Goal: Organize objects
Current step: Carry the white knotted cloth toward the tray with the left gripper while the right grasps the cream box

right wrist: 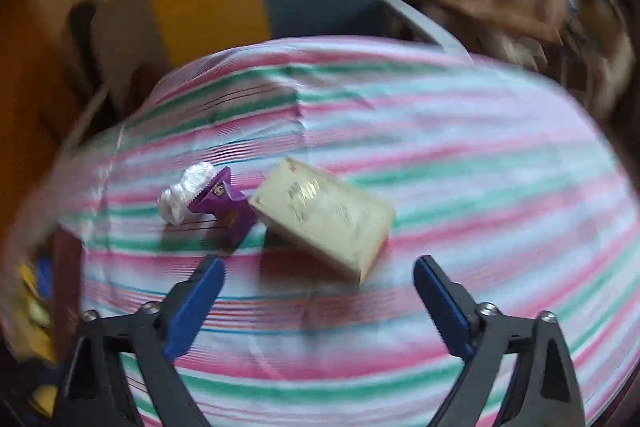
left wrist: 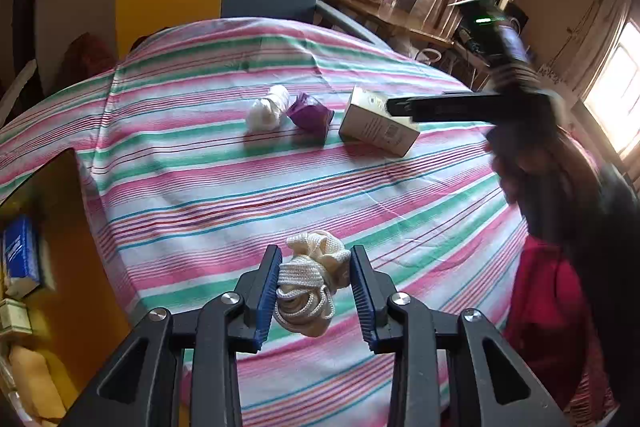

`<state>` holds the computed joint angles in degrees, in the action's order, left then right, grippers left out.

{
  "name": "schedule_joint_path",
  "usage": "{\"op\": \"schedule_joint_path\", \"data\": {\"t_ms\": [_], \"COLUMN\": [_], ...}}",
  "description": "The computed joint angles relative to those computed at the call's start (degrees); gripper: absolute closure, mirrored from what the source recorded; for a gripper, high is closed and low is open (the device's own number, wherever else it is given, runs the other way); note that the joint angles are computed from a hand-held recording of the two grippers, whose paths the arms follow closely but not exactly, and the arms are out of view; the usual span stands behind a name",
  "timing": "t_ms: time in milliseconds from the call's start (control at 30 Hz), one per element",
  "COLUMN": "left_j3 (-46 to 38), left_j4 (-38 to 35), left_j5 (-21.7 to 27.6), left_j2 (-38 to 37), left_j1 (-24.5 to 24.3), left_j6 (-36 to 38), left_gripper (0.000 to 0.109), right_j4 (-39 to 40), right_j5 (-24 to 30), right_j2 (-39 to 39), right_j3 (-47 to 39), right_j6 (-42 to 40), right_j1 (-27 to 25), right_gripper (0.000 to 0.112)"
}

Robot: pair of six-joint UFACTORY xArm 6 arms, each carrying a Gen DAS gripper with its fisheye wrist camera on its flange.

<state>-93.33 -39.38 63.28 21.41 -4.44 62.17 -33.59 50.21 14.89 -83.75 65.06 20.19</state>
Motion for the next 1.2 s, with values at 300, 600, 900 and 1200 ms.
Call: {"op": "schedule_joint_path", "data": {"t_ms": [300,600,900,1200], "left_j3": [-2.28,-2.65,1.98,8.14], "left_j4": [0.4,0.72,-0.15,-1.57], "left_j5": [2.24,-0.18,-10.86,-21.07], "left_j2": [0.93,1.59,-1.49,-5.14], "left_j1": [5.4,8.97,10.07,11.71], "left_j6": [-2.29,-4.22,-2.95,1.35], "left_gripper": [0.074,0.074,0.074,0.074], "right_j4": [10.77,9.74,7.23,1.59], "right_j5": [11.77,8.54,1.93,-1.35], "right_j2": [15.85,13.91,3.6,7.3], "right_j3": [-20.13,-14.04,1.11,-1.93], "right_j6": [-29.98,-22.26,-6.44,-3.51], "right_j1": [-4.17,-2.64,2.96,7.29], "right_gripper": [0.01,0.061,0.061,0.061]}}
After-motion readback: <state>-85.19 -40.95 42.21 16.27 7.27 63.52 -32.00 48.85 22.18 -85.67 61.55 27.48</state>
